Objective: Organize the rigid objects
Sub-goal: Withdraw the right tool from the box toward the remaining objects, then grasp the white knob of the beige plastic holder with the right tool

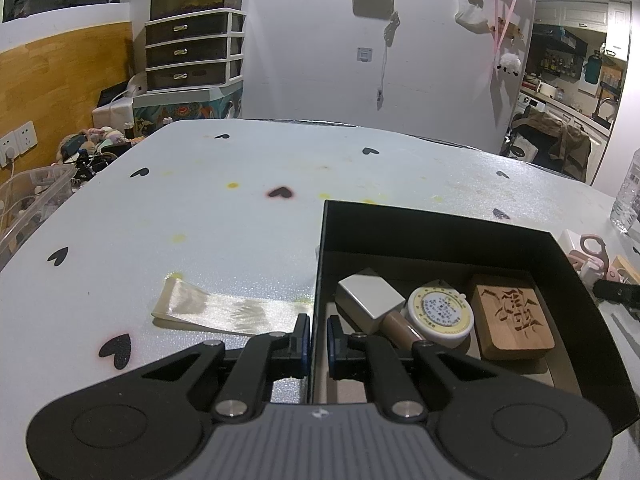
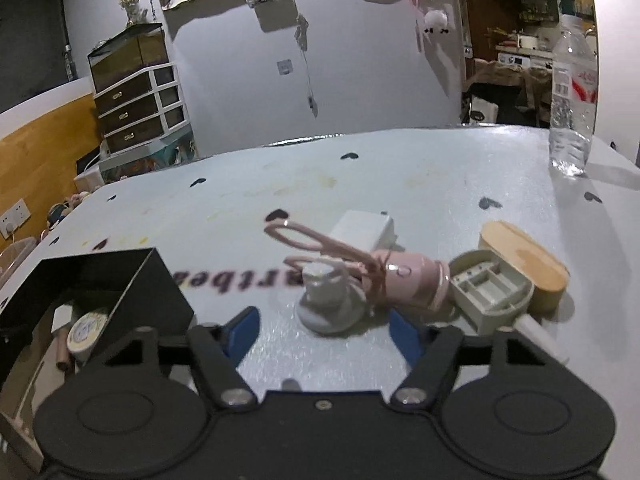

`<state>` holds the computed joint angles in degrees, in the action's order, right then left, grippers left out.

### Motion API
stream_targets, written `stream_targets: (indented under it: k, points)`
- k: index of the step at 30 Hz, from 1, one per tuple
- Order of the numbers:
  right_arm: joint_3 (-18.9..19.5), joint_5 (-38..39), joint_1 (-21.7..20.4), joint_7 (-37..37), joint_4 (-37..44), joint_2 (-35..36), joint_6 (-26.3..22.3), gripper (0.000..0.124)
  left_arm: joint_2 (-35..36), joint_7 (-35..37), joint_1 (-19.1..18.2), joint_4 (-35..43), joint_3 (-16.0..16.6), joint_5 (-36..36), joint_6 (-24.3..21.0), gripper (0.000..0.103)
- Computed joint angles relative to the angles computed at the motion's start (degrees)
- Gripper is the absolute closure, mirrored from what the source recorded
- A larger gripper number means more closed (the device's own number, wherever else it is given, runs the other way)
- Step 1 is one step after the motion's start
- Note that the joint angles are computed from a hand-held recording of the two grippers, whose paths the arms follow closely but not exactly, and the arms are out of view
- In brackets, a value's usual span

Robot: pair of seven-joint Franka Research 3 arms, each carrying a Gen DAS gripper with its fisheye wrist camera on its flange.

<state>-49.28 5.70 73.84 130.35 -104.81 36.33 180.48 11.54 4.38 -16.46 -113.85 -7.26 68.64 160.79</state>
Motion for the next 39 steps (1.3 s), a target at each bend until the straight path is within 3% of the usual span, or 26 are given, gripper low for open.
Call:
stream_targets:
  k: [3,7,9,12,19,30,37,39]
  points:
    - [1.1,-0.2,-1.9,-0.2,2.4,1.3,-0.9,0.067,0.0,0.1,0.0,0.0,0.0,0.0,0.0,0.094]
    - [-0.9,-1.4,-1.7,2.7,5.5,4.2,-2.9,0.074,0.0,0.1,0.0,0.0,0.0,0.0,0.0,0.094]
    - [0.7,-2.6,-3.5,3.4,6.8,4.2,-3.2,0.084,0.0,0.1,0.0,0.0,0.0,0.0,0.0,0.094]
    - [1.4,-5.1,-4.7,4.3,8.6,4.7,-4.4,0.088,0.0,0.1,0.0,0.0,0.0,0.0,0.0,0.094]
    - [2.3,-10.9,-6.3,7.0,11.1,5.1,-7.7,0.094,0.0,0.1,0.0,0.0,0.0,0.0,0.0,0.094]
    - [5.3,-20.6,-7.9,9.1,8.8,0.9,-8.6,0.095,0.0,0.1,0.0,0.0,0.0,0.0,0.0,0.094]
    - [5.4,-26.9,-7.2,12.7,3.8,-3.2,-6.4,0.095,0.0,0.3,0.0,0.0,0.0,-0.1,0.0,0.094]
    - [6.9,-28.6,-8.0,12.6,2.1,-5.2,-5.6,0.095,0.0,0.1,0.0,0.0,0.0,0.0,0.0,0.094]
